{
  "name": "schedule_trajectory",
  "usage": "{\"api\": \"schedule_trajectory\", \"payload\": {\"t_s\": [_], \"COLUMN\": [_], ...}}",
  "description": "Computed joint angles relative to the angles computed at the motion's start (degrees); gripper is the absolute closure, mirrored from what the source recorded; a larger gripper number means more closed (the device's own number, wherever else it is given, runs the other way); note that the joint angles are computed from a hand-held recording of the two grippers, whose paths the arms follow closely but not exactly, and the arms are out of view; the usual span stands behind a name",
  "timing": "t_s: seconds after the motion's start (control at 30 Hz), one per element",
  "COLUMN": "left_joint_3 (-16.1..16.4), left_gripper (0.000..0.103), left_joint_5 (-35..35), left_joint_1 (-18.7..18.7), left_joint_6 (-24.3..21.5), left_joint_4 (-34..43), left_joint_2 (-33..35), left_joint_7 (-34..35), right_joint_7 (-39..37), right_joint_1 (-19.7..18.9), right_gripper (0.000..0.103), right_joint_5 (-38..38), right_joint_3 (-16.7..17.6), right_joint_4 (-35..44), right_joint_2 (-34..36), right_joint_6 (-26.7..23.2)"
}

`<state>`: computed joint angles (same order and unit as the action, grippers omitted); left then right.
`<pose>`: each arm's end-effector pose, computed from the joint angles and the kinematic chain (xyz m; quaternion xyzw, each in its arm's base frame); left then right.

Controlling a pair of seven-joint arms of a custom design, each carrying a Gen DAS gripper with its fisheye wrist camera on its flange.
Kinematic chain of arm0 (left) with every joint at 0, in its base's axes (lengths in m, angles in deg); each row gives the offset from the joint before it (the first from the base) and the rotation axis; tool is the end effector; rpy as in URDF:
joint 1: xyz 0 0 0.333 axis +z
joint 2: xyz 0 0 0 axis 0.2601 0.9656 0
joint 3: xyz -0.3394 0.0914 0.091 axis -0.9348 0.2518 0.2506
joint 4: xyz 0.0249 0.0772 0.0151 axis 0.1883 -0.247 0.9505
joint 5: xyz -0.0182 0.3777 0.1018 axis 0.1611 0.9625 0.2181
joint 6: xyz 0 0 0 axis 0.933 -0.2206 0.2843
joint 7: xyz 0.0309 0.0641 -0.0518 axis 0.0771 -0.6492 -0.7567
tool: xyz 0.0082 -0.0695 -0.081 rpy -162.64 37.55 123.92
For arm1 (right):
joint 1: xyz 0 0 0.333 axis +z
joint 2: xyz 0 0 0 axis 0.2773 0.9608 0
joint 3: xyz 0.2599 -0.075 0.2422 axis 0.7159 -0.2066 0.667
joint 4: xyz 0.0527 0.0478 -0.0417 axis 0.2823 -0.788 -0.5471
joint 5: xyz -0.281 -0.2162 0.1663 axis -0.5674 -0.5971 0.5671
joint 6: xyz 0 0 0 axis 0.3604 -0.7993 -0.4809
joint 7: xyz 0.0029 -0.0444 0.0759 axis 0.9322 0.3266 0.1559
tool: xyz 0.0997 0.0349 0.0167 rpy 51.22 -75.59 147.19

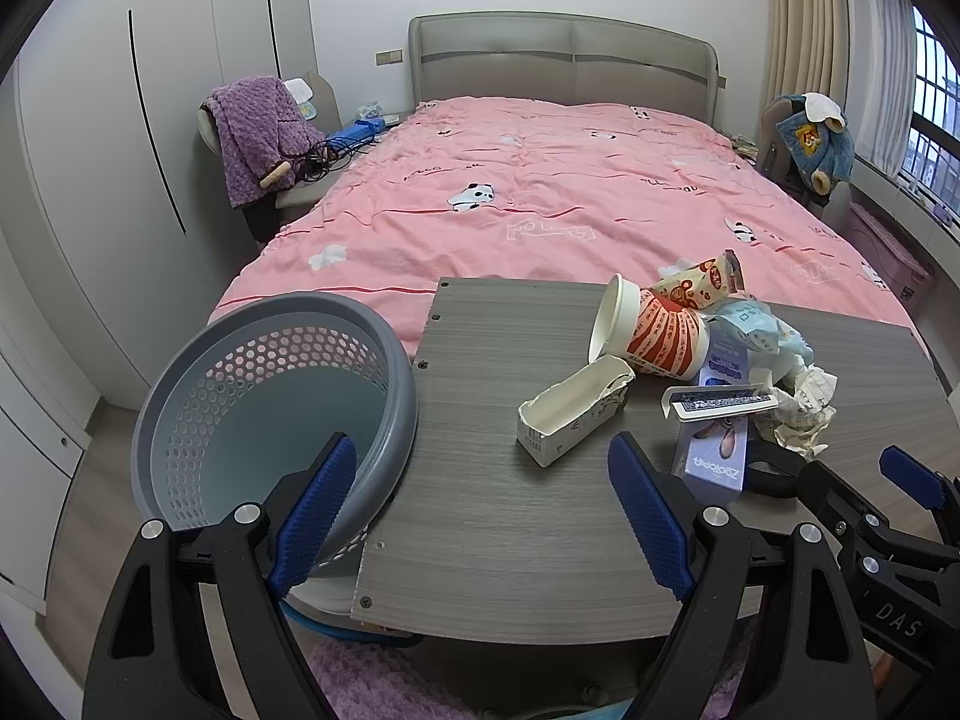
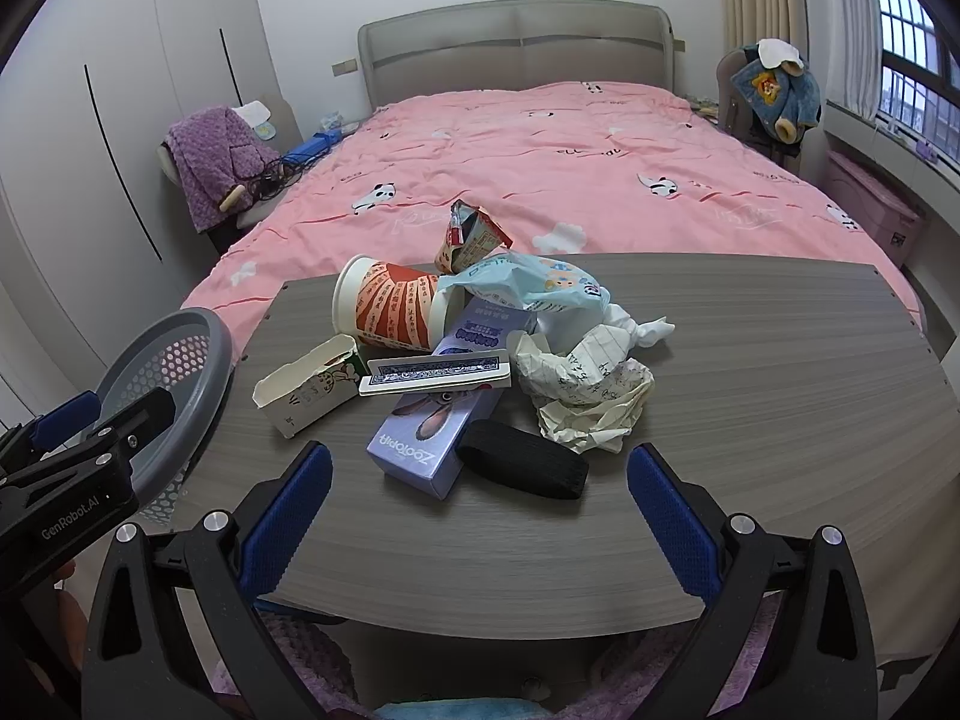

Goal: Collect trash

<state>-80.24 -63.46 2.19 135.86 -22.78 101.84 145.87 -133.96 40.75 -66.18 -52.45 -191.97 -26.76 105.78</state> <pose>0.6969 -0.1672 0.4188 -0.5364 0.7557 -0.2890 0.2401 0.6229 0.2612 0.3958 -0.5022 0.7786 -0.2675 0.2645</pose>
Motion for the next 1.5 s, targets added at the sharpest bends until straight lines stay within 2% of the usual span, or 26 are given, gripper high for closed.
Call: {"api": "schedule_trajectory", "payload": {"t_s": [0.43, 0.73, 1.0, 1.13, 1.4, 1.5], "left_joint_3": [-0.71, -0.16, -0.52, 0.34, 0.62, 0.53], "left_gripper": [0.021, 0.021, 0.021, 0.021, 0.021, 0.021], "left_joint_5": [-0.07, 0.65, 0.86, 1.3, 2.58, 2.86], "left_joint_1": [0.45, -0.08, 0.37, -0.09, -0.2, -0.18], "left_joint_6": [-1.15, -2.92, -4.39, -5.4, -5.99, -6.24], "left_joint_4": [0.38, 2.42, 4.37, 5.82, 7.04, 7.35], "left_joint_2": [0.23, 1.92, 3.59, 4.79, 5.78, 6.1], "left_joint_7": [0.4, -0.46, -1.16, -2.34, -3.38, -3.33], "right_joint_7": [1.85, 1.98, 1.65, 0.95, -0.53, -1.69], "right_joint_1": [-0.39, -2.32, -2.71, -2.8, -2.05, -1.97], "right_gripper": [0.006, 0.006, 0.006, 0.006, 0.007, 0.012], "right_joint_5": [-0.84, -0.46, 0.43, 1.1, 2.7, 3.71], "right_joint_3": [-0.53, 0.02, -0.85, -1.22, -2.47, -2.63], "right_joint_4": [-1.58, -4.45, -4.53, -4.01, -2.69, -1.87], "right_joint_2": [-0.87, -1.69, 0.35, 1.56, 3.51, 4.33], "right_joint_6": [0.84, 0.67, 2.82, 3.8, 3.75, 3.3]}}
